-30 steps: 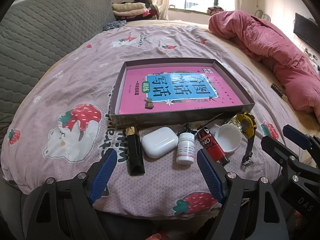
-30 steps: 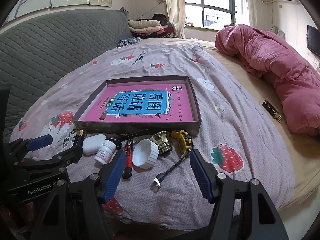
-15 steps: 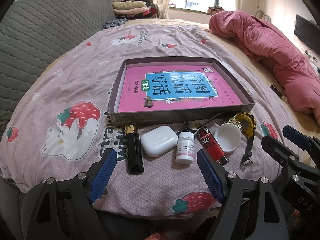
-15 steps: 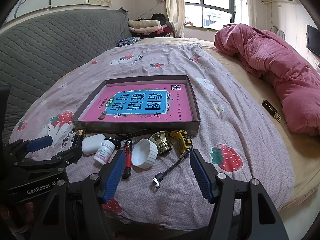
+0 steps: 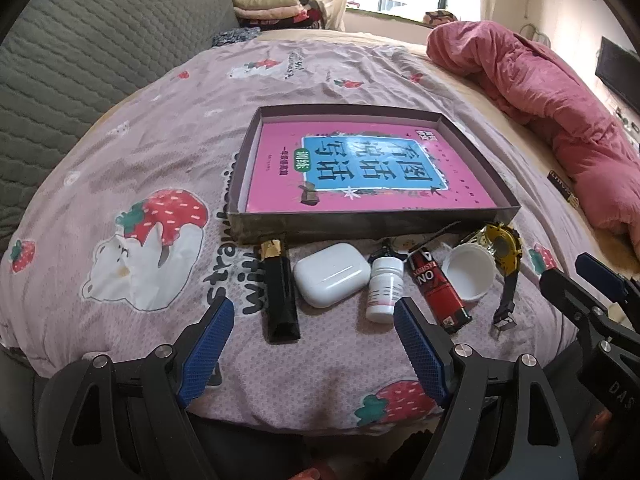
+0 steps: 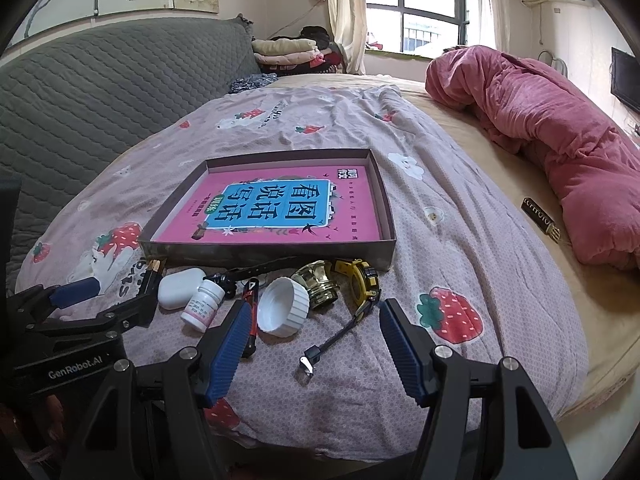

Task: Organize rigid objects

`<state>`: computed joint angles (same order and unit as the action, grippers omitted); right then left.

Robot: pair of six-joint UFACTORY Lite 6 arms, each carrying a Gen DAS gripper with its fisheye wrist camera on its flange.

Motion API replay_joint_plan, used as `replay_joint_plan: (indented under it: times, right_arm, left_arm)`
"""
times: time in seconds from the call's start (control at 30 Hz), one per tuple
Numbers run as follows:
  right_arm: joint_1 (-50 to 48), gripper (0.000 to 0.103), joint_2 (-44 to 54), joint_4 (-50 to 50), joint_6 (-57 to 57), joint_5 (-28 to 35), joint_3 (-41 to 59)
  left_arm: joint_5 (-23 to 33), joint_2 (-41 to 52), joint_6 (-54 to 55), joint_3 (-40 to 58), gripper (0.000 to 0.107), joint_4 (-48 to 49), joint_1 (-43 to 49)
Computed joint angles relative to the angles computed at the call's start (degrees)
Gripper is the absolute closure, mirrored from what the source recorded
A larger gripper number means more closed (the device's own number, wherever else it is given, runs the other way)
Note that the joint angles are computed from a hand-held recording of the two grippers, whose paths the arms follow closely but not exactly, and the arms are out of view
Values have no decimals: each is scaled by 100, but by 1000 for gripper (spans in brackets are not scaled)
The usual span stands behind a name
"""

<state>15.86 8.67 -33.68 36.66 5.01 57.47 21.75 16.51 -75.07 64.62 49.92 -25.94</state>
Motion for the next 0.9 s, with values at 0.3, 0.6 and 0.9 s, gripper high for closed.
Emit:
replay_joint_plan:
  times: [0.3, 0.6, 0.9]
  right_arm:
    - [-64, 37, 46, -140, 128, -39, 9]
    - [-137, 37, 145, -281, 264, -62, 55]
    - [-272, 37, 412, -1526, 1464, -67, 168]
  left_arm:
    - [-329, -23, 758, -189, 24, -774, 653]
    - [-558, 264, 1726, -85, 24, -1679, 975]
    - [-368, 890, 1343, 364, 24, -1197, 1010]
